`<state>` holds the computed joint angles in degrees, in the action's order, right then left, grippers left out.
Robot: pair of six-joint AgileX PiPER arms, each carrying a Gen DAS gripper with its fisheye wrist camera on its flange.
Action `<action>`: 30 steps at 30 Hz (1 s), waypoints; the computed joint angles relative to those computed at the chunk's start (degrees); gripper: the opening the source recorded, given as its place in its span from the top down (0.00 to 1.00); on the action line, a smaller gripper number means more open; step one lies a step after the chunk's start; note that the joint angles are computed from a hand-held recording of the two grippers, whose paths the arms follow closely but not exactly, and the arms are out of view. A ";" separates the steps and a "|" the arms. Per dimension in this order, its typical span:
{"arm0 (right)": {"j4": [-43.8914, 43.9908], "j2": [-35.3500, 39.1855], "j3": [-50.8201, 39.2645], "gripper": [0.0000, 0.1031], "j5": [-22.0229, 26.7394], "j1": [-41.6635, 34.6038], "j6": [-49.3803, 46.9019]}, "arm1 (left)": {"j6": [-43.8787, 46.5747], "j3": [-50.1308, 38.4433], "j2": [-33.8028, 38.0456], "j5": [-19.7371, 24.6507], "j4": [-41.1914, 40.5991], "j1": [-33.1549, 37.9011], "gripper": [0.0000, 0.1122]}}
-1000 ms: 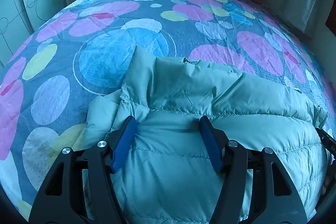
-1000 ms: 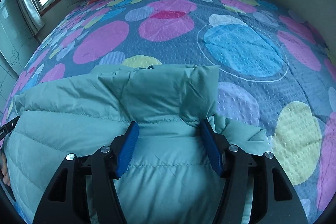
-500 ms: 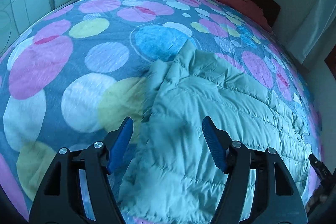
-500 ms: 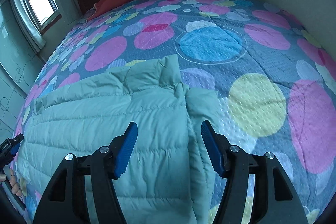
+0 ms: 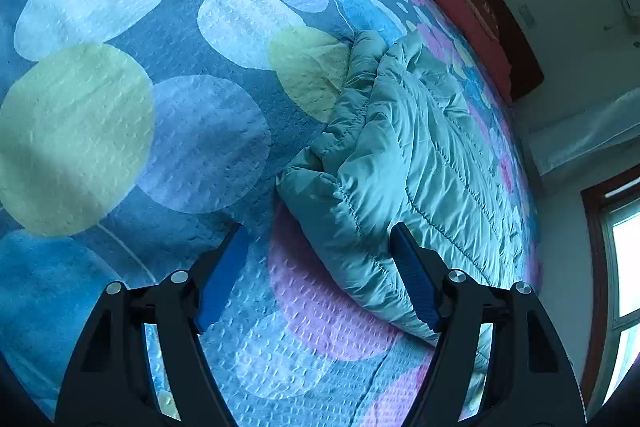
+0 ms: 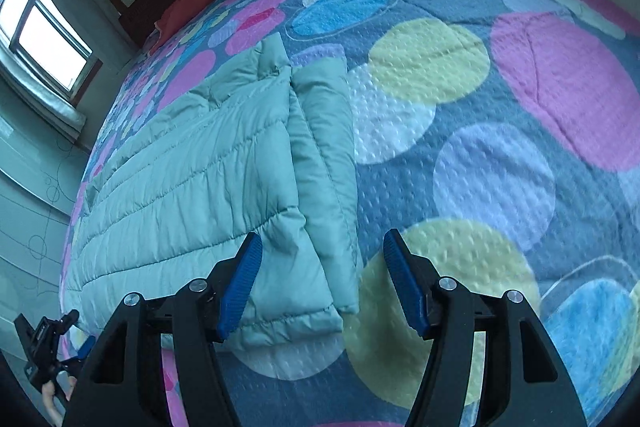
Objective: Fold large clothes
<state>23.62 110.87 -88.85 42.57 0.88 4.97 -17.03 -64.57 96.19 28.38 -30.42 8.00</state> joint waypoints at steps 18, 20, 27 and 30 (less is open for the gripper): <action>14.74 -6.70 11.87 0.85 -6.70 -0.49 -12.19 | 7.15 3.61 -3.27 -4.95 -4.86 -2.10 0.92; 15.56 -8.79 14.87 0.85 -6.90 -0.88 -14.11 | 5.89 5.76 -5.48 -4.52 -2.99 -2.32 0.92; 20.33 -16.70 25.88 0.85 -5.95 -3.79 -20.75 | 4.55 15.41 -14.21 -3.59 -2.03 -2.70 0.92; 22.22 -19.81 30.11 0.85 -4.97 -5.26 -23.34 | 3.67 19.77 -18.28 -3.73 -1.23 -3.08 0.92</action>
<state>45.84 91.06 -58.74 37.60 -4.38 -18.36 -13.37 -44.80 77.90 24.66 -31.65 4.93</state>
